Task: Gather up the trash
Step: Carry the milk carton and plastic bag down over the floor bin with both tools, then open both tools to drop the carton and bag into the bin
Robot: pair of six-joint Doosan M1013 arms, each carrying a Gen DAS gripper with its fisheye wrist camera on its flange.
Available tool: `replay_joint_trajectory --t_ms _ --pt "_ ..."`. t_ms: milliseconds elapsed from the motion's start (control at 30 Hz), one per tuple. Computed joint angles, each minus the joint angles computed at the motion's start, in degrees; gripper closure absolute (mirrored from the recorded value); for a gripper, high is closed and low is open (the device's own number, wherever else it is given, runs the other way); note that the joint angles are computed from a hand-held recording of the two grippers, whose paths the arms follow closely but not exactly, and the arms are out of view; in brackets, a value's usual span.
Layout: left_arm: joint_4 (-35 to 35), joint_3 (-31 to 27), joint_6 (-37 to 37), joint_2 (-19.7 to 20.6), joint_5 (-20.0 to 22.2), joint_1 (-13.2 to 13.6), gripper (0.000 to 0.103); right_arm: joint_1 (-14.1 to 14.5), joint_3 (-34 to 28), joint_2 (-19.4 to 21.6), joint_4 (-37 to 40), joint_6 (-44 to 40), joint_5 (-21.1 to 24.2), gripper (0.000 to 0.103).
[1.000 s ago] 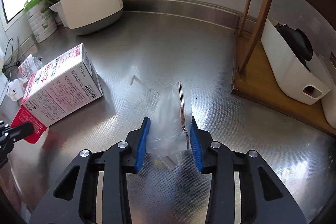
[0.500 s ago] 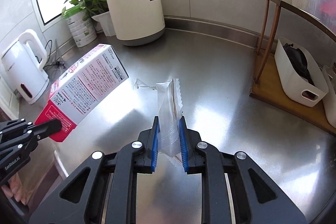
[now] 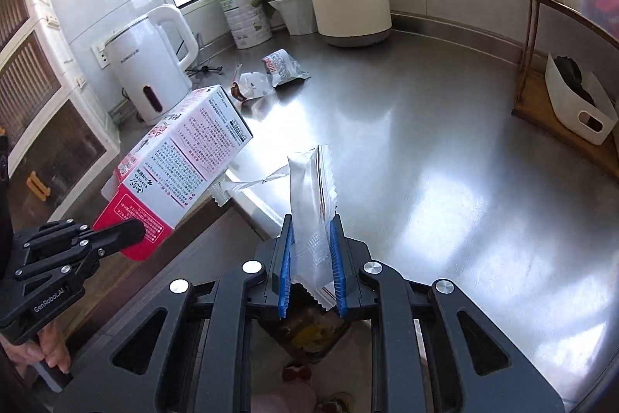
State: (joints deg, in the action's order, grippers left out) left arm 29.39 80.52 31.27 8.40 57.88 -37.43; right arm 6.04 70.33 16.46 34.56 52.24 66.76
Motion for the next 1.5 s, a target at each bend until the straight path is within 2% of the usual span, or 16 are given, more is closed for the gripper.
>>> replay_joint_trajectory --t_ms 300,467,733,867,967,1167,1367,1500 --pt "1.16 6.6 -11.28 -5.18 2.99 -6.49 0.103 -0.3 7.53 -4.31 1.3 -6.68 5.54 0.084" --pt "-2.02 8.72 -13.02 -5.47 3.28 -7.55 0.103 0.92 9.54 -4.27 -1.45 -7.33 6.66 0.084" --pt "-9.94 12.97 -11.09 -3.55 -0.95 -5.02 0.103 2.74 12.26 -2.3 -6.58 -6.13 5.5 0.084" --pt "-14.73 15.6 -8.9 -1.94 -4.35 -2.59 0.103 4.21 13.43 -0.58 -9.05 -4.67 3.09 0.084" --pt "-18.42 17.06 -7.03 -0.29 -7.12 -0.92 0.103 5.59 14.61 0.47 -10.71 -4.55 -0.63 0.084" --pt "-23.26 19.05 -3.95 3.28 -11.28 1.66 0.103 6.93 15.74 3.51 -11.64 -0.93 -5.03 0.084" --pt "-25.71 20.22 -2.92 6.25 -14.94 3.44 0.103 8.32 15.58 6.72 -12.84 0.49 -5.8 0.084" --pt "-27.01 20.49 -1.86 8.12 -16.95 4.38 0.103 8.49 14.35 9.28 -12.69 0.9 -3.91 0.083"
